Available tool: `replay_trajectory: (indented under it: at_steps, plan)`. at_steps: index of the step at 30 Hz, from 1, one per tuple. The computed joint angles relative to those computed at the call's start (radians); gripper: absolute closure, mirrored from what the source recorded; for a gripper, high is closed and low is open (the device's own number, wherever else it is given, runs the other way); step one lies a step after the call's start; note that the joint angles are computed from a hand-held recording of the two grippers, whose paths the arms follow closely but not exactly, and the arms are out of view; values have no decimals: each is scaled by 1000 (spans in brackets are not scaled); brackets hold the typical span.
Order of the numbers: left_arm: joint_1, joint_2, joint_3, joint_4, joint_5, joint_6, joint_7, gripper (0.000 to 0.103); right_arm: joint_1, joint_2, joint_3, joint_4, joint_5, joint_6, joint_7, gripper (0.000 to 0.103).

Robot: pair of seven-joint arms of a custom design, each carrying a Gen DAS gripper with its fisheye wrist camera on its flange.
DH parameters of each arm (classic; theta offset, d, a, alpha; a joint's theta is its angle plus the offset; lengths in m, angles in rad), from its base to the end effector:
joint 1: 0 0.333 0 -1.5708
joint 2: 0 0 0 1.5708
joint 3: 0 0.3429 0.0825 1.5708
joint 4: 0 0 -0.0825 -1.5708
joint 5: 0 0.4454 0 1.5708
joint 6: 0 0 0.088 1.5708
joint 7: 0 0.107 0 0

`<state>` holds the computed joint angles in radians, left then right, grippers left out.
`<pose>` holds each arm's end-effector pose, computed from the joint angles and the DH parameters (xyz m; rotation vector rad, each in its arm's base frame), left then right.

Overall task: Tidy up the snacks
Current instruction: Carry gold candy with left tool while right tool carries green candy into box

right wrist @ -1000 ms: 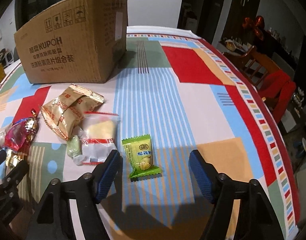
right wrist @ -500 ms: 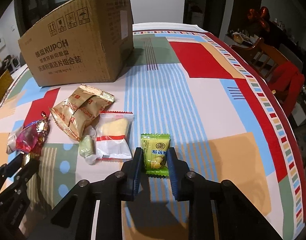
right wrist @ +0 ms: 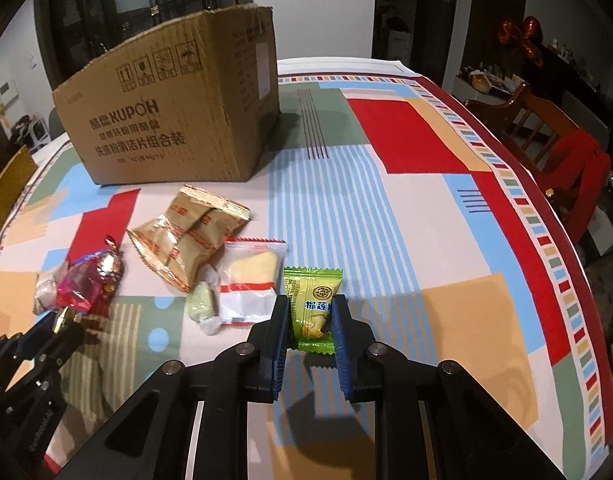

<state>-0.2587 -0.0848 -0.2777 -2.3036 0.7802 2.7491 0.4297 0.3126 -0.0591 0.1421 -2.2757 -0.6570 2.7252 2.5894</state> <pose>0.4845 -0.3228 0.4189 -1.7817 1.8782 -0.6877 0.5214 0.2809 0.4207 -1.8296 1.8725 -0.5942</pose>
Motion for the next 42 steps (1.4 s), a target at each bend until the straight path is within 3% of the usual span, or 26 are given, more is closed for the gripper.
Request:
replay_trajectory:
  at_steps: [21, 42]
  plan:
    - [44, -88, -15, -6, 61, -15, -58, 72, 2, -29, 27, 41, 4, 31, -31, 81]
    - [100, -104, -10, 80, 156, -24, -80, 72, 20, -5, 33, 155, -64, 54, -23, 81]
